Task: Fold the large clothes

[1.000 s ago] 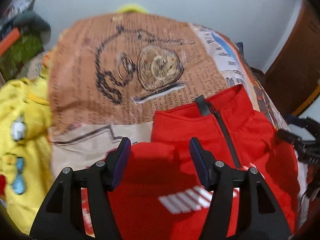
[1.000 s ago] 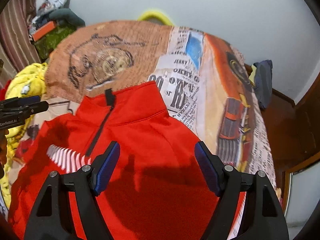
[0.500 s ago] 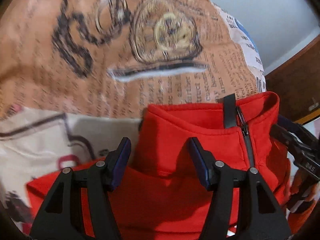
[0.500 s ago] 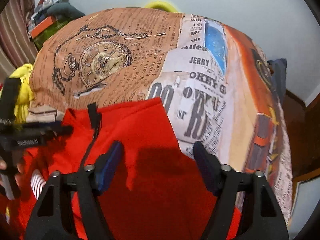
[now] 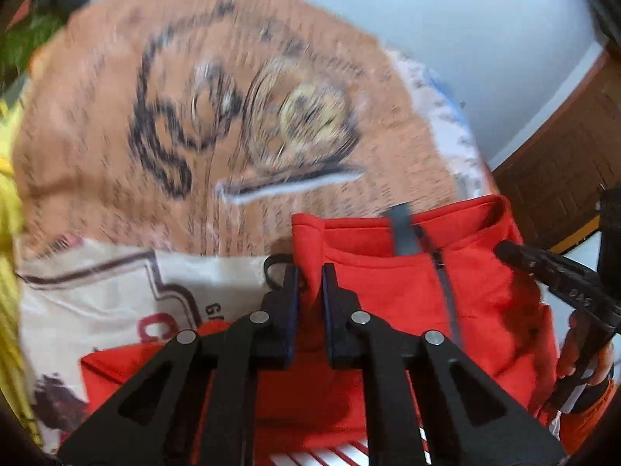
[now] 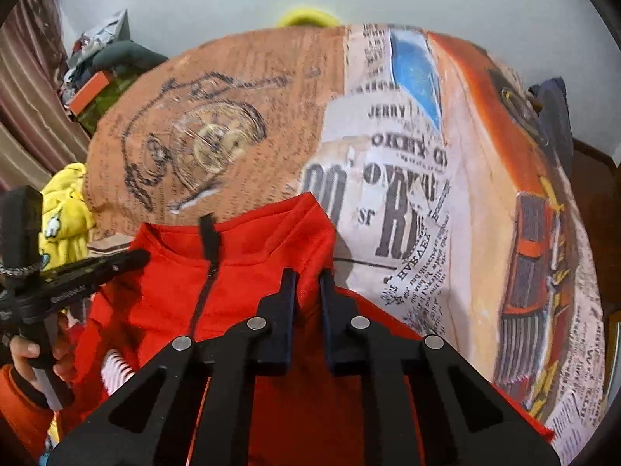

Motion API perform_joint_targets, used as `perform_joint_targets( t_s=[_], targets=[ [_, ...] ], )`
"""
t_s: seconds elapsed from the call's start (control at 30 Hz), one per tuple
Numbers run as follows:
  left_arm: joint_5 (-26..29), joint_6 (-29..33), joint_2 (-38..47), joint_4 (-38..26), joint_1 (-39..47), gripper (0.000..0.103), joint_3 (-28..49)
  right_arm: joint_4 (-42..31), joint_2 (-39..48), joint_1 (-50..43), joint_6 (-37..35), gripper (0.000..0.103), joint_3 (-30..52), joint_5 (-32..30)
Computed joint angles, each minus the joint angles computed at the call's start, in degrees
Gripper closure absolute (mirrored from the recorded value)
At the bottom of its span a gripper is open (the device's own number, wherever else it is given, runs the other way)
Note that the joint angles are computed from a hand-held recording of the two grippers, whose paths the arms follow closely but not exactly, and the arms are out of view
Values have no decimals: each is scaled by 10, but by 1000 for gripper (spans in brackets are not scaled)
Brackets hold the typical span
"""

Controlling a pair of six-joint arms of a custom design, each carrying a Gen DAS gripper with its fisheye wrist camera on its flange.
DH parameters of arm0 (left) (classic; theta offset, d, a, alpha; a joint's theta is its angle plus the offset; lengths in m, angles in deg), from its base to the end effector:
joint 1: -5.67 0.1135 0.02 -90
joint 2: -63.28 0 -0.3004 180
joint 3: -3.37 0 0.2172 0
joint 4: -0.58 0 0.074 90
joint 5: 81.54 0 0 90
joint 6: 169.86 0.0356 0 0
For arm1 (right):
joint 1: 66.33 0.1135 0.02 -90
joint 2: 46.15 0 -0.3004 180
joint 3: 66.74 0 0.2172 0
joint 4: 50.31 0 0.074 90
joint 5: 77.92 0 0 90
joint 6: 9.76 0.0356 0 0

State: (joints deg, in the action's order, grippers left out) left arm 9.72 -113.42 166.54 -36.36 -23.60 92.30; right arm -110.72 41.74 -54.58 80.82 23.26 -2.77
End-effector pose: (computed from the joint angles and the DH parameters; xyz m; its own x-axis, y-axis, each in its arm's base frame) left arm 0.3206 -0.1806 0.2666 -0.8439 -0.1606 -0.5119 0.0411 0.9320 -0.3602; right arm 0.2752 0.0666 0.3295 -0.8363 -0.1639 -0.5232 -0.3202 0.9206 0.2234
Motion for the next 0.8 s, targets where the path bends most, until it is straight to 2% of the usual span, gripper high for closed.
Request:
perform_joint_targets(
  t_s=[0.2,0.4,0.57,0.73,0.8],
  targets=[
    [-77,41,-81,-110,-67,94,63,-62,-70,21,0,94,43,-4],
    [-152,43,-151,-195,-164,94,93,-137,-165,27,-14,94,55,-10],
    [-205,3,-190,-245,-252,94,65,-196,-246,42,-10,94,34,-16],
    [-227,-59,-216,-235,-338,94,-12,-223,-309,89,30,94,-24,-1],
    [-247,-83,-211,-236,-379,94,-41,-227,-337,129,58,94,-55,24]
  ],
)
